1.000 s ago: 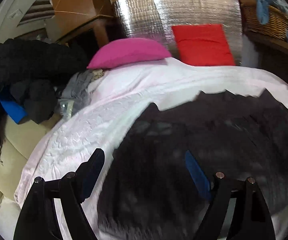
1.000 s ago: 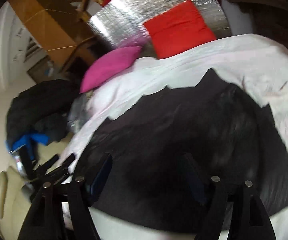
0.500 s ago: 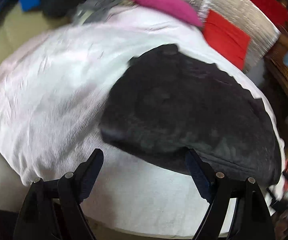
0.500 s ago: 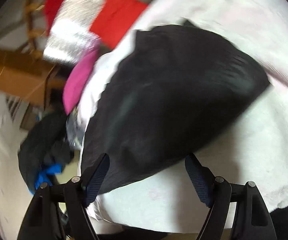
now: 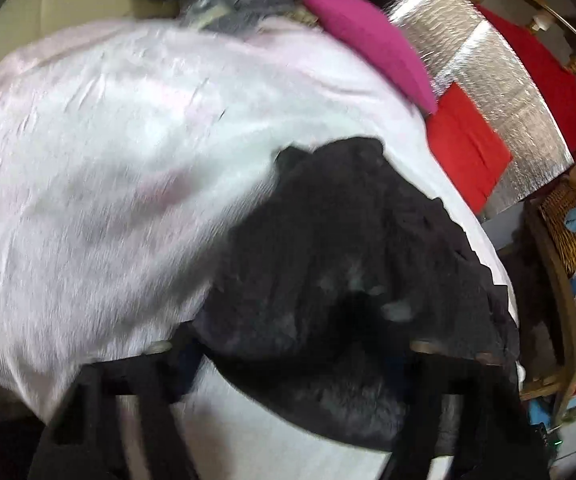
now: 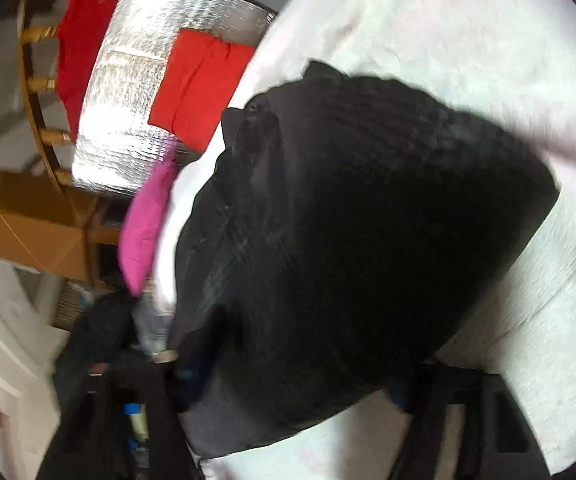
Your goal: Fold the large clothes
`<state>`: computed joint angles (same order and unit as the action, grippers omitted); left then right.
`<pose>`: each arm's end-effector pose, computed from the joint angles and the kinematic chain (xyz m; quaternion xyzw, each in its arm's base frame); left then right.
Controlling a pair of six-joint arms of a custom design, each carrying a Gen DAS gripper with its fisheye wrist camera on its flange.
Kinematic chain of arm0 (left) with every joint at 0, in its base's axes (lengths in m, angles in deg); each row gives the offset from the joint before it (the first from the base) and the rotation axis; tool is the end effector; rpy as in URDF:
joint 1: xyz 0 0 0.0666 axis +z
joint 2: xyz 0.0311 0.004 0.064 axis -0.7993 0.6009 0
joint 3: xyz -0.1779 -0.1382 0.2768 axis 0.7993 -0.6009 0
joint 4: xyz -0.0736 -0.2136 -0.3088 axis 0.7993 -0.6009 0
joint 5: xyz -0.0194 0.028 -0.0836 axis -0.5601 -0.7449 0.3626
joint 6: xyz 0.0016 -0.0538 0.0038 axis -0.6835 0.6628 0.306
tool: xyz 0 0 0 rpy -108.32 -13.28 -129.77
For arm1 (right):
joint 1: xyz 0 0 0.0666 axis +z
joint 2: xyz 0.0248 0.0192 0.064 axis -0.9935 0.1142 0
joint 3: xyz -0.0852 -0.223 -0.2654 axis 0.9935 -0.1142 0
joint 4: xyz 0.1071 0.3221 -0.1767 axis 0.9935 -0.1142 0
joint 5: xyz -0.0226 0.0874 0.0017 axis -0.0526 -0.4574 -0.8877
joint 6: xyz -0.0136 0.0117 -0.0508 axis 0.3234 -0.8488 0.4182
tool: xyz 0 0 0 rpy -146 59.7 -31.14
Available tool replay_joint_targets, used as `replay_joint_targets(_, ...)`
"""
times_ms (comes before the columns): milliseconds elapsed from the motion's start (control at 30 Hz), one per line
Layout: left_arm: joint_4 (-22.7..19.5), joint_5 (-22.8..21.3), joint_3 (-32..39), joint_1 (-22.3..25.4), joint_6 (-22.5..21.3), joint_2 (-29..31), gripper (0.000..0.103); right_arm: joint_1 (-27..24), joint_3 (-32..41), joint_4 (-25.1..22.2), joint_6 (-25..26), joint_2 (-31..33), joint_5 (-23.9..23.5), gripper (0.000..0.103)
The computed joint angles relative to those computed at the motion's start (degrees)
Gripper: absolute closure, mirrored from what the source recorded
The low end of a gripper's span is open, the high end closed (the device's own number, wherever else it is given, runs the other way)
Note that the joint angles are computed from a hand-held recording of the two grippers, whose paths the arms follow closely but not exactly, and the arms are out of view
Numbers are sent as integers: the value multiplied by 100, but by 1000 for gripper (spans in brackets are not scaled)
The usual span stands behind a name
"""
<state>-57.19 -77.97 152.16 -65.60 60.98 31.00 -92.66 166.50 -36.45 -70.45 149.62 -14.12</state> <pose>0.4182 -0.0889 0.3751 -0.3393 0.8657 -0.1467 0.3376 0.5224 -0.0627 0.3294 0.2554 0.8482 0.3903 0.2509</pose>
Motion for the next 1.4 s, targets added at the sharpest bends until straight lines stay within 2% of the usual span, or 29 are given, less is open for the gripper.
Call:
replay_joint_targets(33, 38, -115, 45, -42, -131, 25, 53, 38, 21, -24, 202, -44, 202, 57)
replay_joint_targets(133, 282, -260, 69, -87, -409, 5, 66, 85, -41, 197, 425, -234, 488, 63)
replay_joint_targets(233, 319, -301, 24, -108, -533, -26, 67, 146, -84, 354, 630, -355, 772, 63)
replay_joint_targets(267, 223, -192, 11, -47, -520, -15, 66, 145, -95, 273, 694, -372, 829, 63)
replay_joint_targets(333, 89, -138, 41, -23, -404, 86, 50, 133, 58, -181, 736, -188, 832, 63)
replay_joint_targets(433, -306, -312, 146, -55, -441, 66, 41, -38, 64, -283, 364, -66, 323, 52)
replay_joint_targets(500, -734, -598, 330, -191, -541, 31, 39, -110, 132, -541, 448, -88, 137, 45)
replay_joint_targets(567, -1103, -1144, 498, -426, -712, -89, 35, -146, 88, -712, 619, -251, 40, 37)
replay_joint_targets(600, -1261, -1424, 485, -565, -788, -285, 30, -167, 68, -860, 792, -356, 66, 36)
replay_joint_targets(633, -1382, -1702, 521, -725, -848, -405, 24, -153, 71, -1012, 1020, -478, 162, 36)
replay_joint_targets(733, -1691, -2361, 603, -1177, -1047, -781, 22, -4, -6, -1242, 1612, -902, 583, 36)
replay_joint_targets(900, -2237, -2975, 1201, -1812, -1216, -806, 18, 392, -157, -1512, 2555, -1692, 1186, 35)
replay_joint_targets(1067, -2841, -3756, 1893, -2459, -1279, -691, 14, 897, -124, -1646, 3023, -2447, 2057, 32)
replay_joint_targets(1233, -3206, -4570, 2370, -3090, -1195, -723, 8, 1270, -62, -1869, 3446, -3061, 3057, 31)
replay_joint_targets(1400, -3624, -5122, 2799, -3502, -1049, -655, 7, 1560, 63, -2095, 3762, -3491, 3821, 30)
